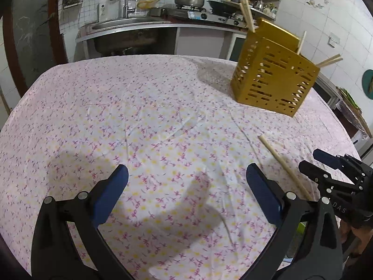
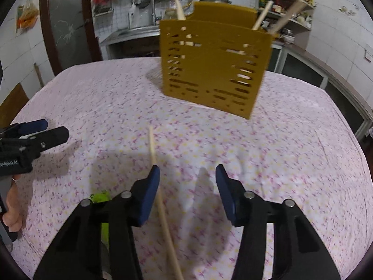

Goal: Organize utensils
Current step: 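Open both tools and return them toward the remaining chopsticks, then grasp a chopstick with the right tool while the left tool approaches the green frog fork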

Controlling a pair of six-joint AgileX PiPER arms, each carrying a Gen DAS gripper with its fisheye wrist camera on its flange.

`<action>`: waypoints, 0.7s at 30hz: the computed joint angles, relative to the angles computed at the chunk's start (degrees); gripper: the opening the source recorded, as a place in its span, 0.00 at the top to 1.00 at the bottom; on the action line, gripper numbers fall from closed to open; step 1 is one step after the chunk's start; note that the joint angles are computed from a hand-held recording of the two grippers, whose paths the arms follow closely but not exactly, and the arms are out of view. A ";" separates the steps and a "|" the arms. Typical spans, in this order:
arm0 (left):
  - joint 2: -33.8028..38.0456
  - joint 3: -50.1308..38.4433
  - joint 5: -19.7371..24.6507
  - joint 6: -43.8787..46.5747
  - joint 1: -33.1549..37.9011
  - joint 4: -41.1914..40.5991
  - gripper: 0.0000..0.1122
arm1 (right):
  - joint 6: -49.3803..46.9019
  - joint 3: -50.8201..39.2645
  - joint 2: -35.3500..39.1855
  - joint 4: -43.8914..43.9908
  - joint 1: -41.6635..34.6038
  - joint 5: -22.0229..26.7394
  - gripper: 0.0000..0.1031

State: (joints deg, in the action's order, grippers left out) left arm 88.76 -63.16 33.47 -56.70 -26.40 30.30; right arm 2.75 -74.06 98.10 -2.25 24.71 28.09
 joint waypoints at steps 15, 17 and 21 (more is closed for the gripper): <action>-1.37 0.81 -0.20 0.44 -1.28 -1.01 0.13 | -1.79 -7.63 6.54 3.23 1.33 6.15 0.88; -1.24 0.73 -0.16 1.07 -1.64 -1.56 0.13 | -3.17 -8.28 6.61 4.81 0.35 6.69 0.93; -1.09 0.44 0.32 1.92 -2.50 -1.85 0.13 | -2.10 -7.60 5.52 4.05 -0.63 6.28 1.00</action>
State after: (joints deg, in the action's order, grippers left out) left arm 87.67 -62.72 33.78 -54.78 -28.90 28.45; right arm 0.65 -81.66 103.61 1.79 24.09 34.37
